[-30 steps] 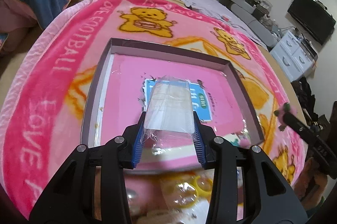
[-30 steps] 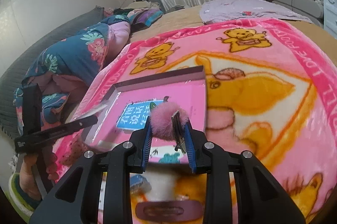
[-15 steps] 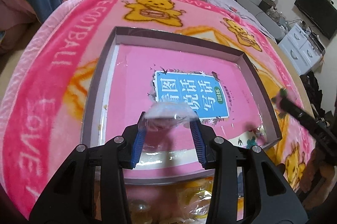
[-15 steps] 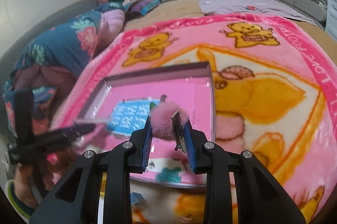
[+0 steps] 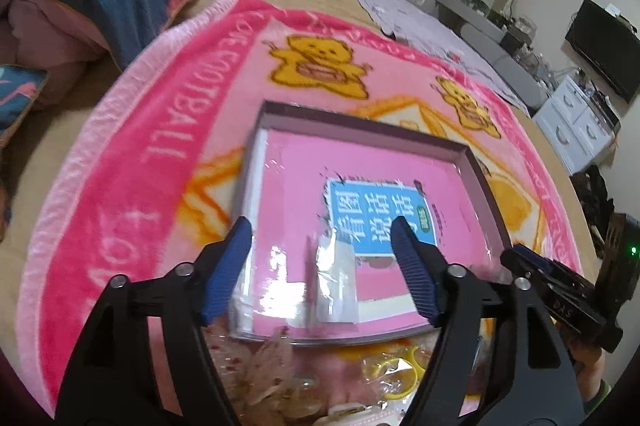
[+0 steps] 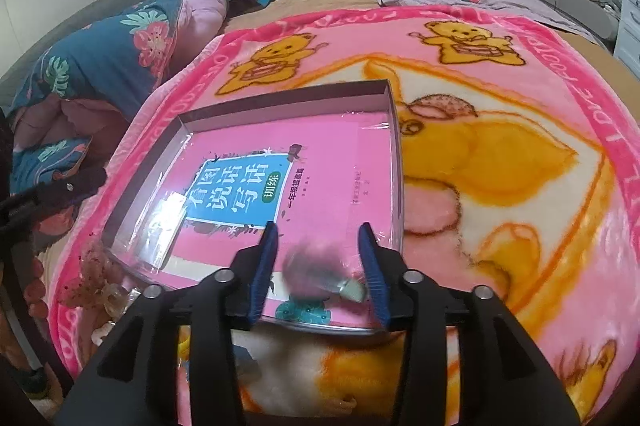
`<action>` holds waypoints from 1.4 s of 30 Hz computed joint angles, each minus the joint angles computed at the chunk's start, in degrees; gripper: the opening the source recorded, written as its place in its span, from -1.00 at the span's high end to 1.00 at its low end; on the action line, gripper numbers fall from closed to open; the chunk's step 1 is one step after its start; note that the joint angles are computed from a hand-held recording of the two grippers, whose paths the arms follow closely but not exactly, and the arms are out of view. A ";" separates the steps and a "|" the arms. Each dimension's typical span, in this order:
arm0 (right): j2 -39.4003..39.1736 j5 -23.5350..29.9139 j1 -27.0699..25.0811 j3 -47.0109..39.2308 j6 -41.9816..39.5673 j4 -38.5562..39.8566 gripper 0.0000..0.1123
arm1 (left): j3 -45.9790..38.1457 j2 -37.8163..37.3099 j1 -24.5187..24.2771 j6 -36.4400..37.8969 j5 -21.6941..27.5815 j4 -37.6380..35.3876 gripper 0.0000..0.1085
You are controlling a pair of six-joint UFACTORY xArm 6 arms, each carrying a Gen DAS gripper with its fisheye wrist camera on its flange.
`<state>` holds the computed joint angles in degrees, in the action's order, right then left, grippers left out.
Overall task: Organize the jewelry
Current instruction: 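Open both tools to release the bag and clip inside the box, then move both tools back toward the remaining items beside the box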
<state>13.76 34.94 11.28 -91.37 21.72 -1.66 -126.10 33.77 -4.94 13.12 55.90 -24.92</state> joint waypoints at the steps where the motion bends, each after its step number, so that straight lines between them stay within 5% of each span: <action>1: -0.15 -0.18 -0.03 0.06 0.23 -0.32 0.08 | -0.06 -0.05 0.10 -0.12 -0.09 0.06 -0.32; 7: -2.64 -2.83 0.04 2.35 2.02 -1.66 -0.27 | 1.98 -2.33 1.21 -1.41 -1.54 2.02 -0.70; 17: -8.80 -7.25 1.21 6.79 6.60 -8.56 -0.59 | 9.51 -9.16 2.47 -1.29 -6.72 3.23 -0.72; 42: -23.68 -5.22 7.66 15.89 16.23 -21.98 -0.59 | 33.53 -31.83 4.89 8.06 -14.27 -7.30 -0.72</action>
